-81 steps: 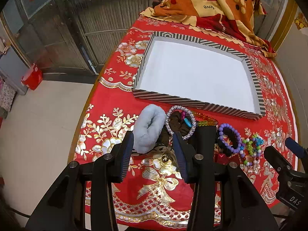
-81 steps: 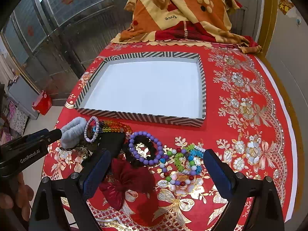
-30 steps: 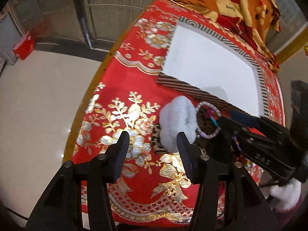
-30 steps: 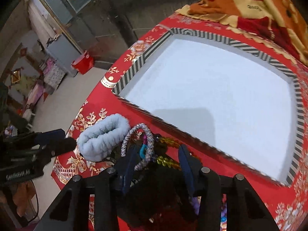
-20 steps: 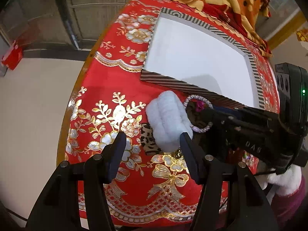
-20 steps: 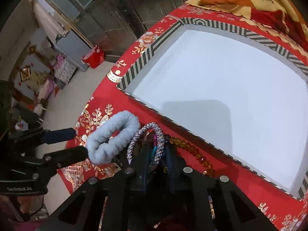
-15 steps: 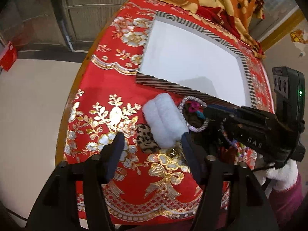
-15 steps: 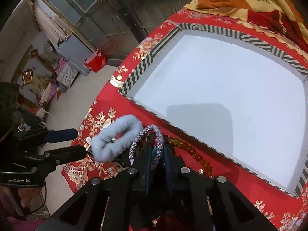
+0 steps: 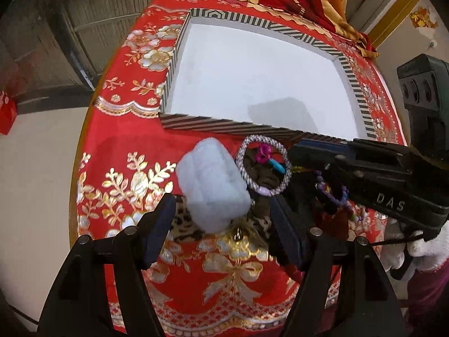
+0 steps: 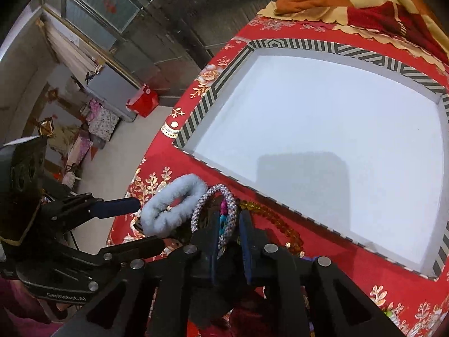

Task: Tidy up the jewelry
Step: 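Lift and carry the scrunchie and bracelet over the white tray with both tools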

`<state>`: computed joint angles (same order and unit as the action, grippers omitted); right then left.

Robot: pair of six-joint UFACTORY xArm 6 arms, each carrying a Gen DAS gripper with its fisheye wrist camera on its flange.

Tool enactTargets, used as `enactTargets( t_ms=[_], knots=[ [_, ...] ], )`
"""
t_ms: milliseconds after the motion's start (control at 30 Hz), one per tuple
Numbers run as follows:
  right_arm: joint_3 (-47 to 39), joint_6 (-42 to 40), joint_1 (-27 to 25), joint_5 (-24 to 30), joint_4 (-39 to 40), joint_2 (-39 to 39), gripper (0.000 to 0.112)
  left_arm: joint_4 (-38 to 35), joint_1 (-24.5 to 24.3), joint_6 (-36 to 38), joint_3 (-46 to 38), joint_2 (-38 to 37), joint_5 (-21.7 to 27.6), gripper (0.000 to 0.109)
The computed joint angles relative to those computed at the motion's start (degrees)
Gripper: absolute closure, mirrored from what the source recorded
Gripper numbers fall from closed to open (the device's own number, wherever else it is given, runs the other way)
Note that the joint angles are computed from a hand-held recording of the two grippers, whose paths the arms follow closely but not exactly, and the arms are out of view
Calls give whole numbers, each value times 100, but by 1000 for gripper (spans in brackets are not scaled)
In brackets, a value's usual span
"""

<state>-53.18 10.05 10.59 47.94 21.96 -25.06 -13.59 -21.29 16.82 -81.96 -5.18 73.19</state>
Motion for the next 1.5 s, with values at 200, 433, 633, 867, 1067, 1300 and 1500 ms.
enactTargets(
  t_ms=[200, 433, 633, 867, 1067, 1300, 1500],
  knots=[
    [-105, -250, -101, 158, 344, 227, 82, 157, -77, -35, 124, 91, -244, 49],
    [-83, -571, -95, 73, 718, 443, 95, -275, 177, -180, 87, 199, -185, 85],
    [56, -552, -85, -76, 680, 40, 96, -556, 363, -226, -56, 101, -187, 87],
    [175, -639, -262, -76, 1084, -434, 96, -726, 414, -87, -441, 119, -71, 87],
    [149, -651, -204, 70, 1119, -632, 96, -773, 407, -57, -512, 111, -109, 87],
    [418, -160, -139, 652, 412, -846, 96, -764, 409, -77, -411, 88, -35, 87],
    [624, 0, -158, 803, 301, -1193, 87, -748, 390, -81, -398, 92, -2, 87]
  ],
)
